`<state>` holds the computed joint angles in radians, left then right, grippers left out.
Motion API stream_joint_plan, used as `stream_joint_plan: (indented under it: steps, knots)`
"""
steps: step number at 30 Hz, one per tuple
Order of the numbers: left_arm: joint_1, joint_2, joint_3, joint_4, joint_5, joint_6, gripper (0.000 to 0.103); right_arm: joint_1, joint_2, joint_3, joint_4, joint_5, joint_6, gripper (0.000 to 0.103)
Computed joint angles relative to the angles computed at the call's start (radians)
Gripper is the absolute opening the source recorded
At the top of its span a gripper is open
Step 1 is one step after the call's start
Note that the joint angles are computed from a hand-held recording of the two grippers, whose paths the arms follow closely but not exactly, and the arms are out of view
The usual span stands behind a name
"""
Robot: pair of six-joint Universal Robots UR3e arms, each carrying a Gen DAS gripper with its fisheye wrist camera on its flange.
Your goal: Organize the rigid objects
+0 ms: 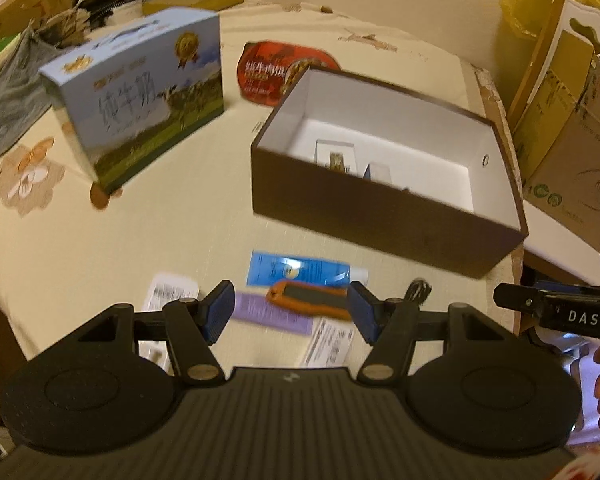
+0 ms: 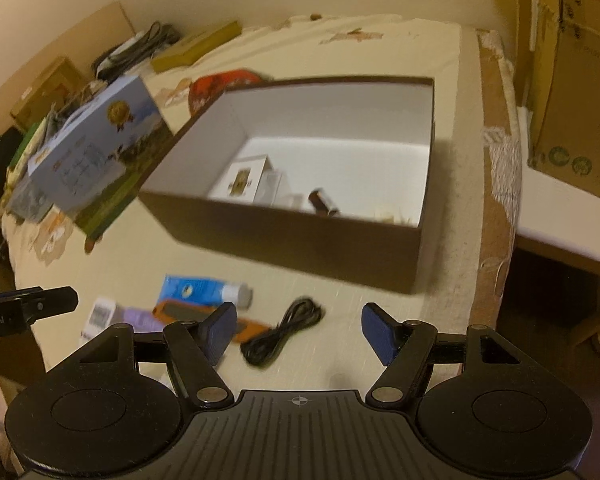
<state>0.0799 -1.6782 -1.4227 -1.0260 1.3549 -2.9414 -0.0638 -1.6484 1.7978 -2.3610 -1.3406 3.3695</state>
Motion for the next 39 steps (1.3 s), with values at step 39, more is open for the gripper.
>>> stream_joint_plan:
  steps: [39]
  knots:
    - [-0.101,-0.088,-0.247,0.132,0.086,0.103,0.058,0.085,0.06,0.115,0.037,-0.05,-0.025,0.066]
